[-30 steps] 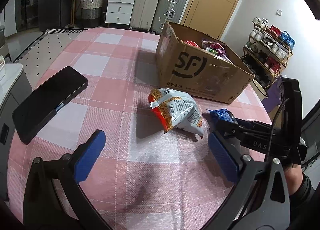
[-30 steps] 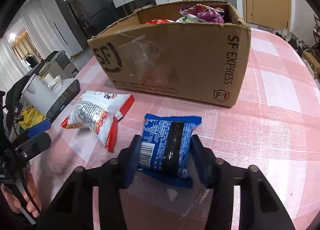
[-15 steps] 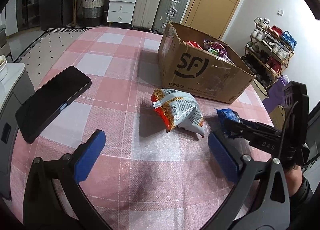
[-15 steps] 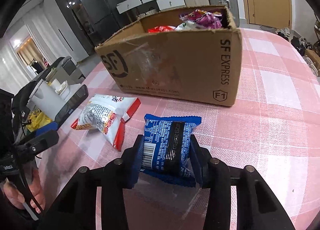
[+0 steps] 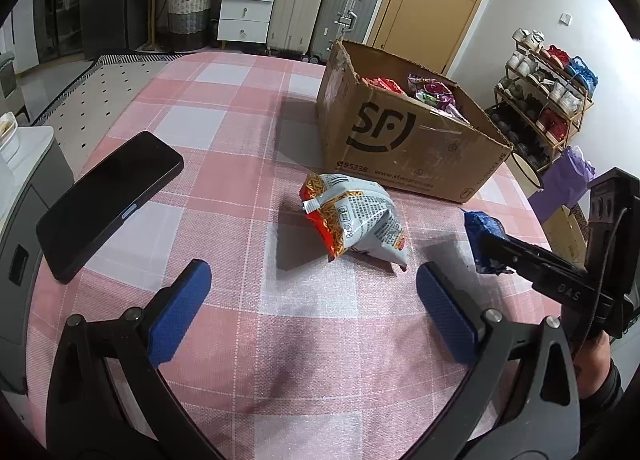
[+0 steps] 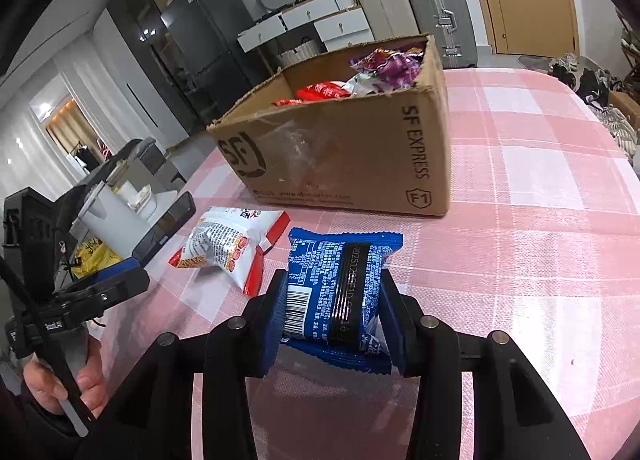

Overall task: Organize snacks
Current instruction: 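Grasp the blue biscuit pack with the right tool while the left tool grasps the white chip bag, then lift both packs and carry them over the box with both tools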

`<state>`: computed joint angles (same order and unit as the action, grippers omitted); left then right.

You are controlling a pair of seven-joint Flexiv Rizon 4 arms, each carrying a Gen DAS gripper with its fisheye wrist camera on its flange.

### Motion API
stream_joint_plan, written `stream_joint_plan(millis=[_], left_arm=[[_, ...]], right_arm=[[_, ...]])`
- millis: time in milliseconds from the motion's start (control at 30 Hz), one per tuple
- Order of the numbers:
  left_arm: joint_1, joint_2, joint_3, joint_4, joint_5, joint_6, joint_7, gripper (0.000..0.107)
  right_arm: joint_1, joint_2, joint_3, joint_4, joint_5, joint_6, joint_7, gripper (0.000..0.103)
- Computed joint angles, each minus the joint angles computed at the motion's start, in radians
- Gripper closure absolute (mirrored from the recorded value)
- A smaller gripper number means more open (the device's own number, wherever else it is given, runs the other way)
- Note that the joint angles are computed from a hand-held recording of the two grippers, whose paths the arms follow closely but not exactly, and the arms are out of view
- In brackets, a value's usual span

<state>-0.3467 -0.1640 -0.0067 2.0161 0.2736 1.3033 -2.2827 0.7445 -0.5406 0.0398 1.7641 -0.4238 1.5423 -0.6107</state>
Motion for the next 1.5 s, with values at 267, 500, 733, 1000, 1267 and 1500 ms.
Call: stream_joint_plan(millis=[267,500,733,1000,1267,1500], left_arm=[[-0.005,-0.014,-0.01,-0.047,0.005,-0.064,0.011,0.005],[-0.004,-0.075,-0.014,-0.127,-0.019,-0.113,0.057,0.005],[0.007,-0.153,-0.02,-0.199,-0.106,-0.144,0.137,0.005],[0.001,-0.215,-0.012,-0.238,-0.195,-0.156,0.181,0.005],[0.05,-0.242,-0.078,-0.211,-0.332,-0.113,0.298,0.036],[0.041,-0.218,-0.087,-0.167,-0.4,-0.051,0.371,0.061]], right_arm=[[0.023,0.026,-0.042,0.038,-0.002,0.053,0.009,0.06],[0.04,0.032,-0.063,0.059,0.019,0.087,0.012,0.06],[0.041,0.028,-0.061,0.059,0.038,0.088,0.004,0.06],[0.041,0.025,-0.058,0.06,0.052,0.091,-0.004,0.06],[0.04,0.025,-0.056,0.064,0.063,0.092,-0.003,0.06],[0.052,0.032,-0.069,0.072,0.063,0.095,0.004,0.06]])
